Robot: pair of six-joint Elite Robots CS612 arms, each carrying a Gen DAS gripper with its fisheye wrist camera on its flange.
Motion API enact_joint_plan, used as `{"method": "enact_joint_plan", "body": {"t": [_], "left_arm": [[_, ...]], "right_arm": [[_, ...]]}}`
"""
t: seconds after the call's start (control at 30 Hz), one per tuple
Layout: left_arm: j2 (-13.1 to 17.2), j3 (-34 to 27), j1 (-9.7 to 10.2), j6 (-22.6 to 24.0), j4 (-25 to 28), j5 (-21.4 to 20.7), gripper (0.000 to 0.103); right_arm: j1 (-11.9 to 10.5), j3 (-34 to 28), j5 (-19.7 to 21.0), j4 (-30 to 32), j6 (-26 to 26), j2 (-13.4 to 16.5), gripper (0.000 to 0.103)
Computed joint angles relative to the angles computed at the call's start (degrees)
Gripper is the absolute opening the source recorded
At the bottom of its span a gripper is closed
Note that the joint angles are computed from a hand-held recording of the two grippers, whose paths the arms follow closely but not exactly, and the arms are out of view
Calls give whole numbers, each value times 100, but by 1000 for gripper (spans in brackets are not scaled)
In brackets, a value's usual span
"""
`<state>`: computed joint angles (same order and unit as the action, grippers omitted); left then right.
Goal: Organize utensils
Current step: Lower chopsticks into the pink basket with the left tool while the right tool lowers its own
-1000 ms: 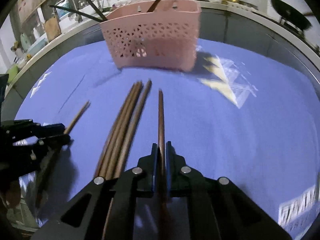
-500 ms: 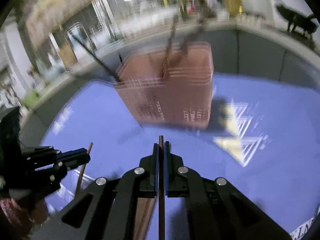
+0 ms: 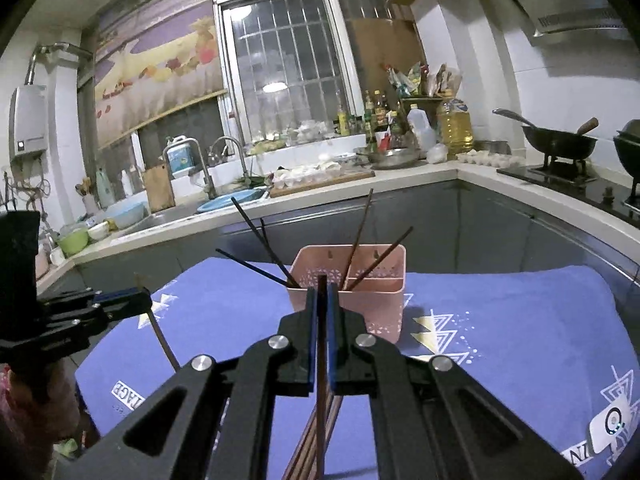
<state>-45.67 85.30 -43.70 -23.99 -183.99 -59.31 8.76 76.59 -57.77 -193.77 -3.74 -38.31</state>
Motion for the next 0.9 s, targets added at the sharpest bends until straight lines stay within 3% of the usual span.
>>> {"method": "enact_joint_plan", "body": {"t": [0.27,0.5,0.67,0.8,0.9], "left_arm": [[24,-129,42,70,259,-77,5],[123,-770,204,357,227,-111,5],[366,-1622,352,505,369,-21,5],[754,-2389,397,922,142,591,5],[1051,-2823,472,1004,244,675,5]], "right_arm": [[18,8,-7,311,-201,-84,5],[58,-590,182,404,12,29,5],[166,-1486,59,598,301,303,5],[242,-2299,-235,243,775,671,5],[311,-2885,-487,107,882,1034,5]]}}
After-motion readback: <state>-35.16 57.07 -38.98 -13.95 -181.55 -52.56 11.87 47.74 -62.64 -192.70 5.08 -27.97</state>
